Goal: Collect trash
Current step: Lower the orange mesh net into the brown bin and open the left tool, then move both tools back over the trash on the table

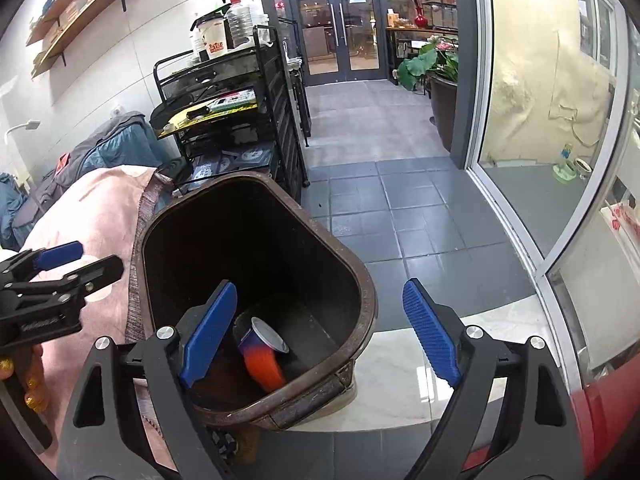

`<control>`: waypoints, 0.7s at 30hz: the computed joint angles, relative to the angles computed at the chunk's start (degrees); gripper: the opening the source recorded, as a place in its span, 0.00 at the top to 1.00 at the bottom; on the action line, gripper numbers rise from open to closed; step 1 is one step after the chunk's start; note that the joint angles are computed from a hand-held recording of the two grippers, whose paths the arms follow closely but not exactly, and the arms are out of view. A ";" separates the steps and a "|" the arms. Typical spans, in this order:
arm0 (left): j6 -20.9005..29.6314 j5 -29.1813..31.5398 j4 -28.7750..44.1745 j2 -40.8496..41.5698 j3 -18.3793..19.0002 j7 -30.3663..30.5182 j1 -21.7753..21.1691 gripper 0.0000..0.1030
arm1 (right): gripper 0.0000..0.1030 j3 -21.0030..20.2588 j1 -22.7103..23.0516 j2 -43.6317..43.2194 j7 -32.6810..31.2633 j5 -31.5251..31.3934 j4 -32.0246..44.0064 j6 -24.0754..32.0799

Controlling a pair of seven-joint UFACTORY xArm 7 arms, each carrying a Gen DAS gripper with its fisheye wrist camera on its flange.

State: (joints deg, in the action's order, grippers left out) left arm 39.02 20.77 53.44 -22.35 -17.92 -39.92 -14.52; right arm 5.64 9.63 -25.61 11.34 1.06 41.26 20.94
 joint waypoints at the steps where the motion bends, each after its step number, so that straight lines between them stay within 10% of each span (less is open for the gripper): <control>1: -0.31 0.37 -0.43 -0.62 -0.23 -0.70 0.18 0.13 | 0.14 0.04 0.06 -0.08 0.01 -0.03 -0.07 -0.08; 21: -2.83 -1.47 -11.89 -23.57 -4.13 -5.99 4.42 0.06 | 0.10 -3.77 12.05 -0.78 -8.52 12.34 0.32 -3.38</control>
State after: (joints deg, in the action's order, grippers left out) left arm 36.18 19.30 41.55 -45.92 -22.05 -45.91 -10.10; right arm 1.87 21.68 -26.39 2.82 13.39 41.58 17.56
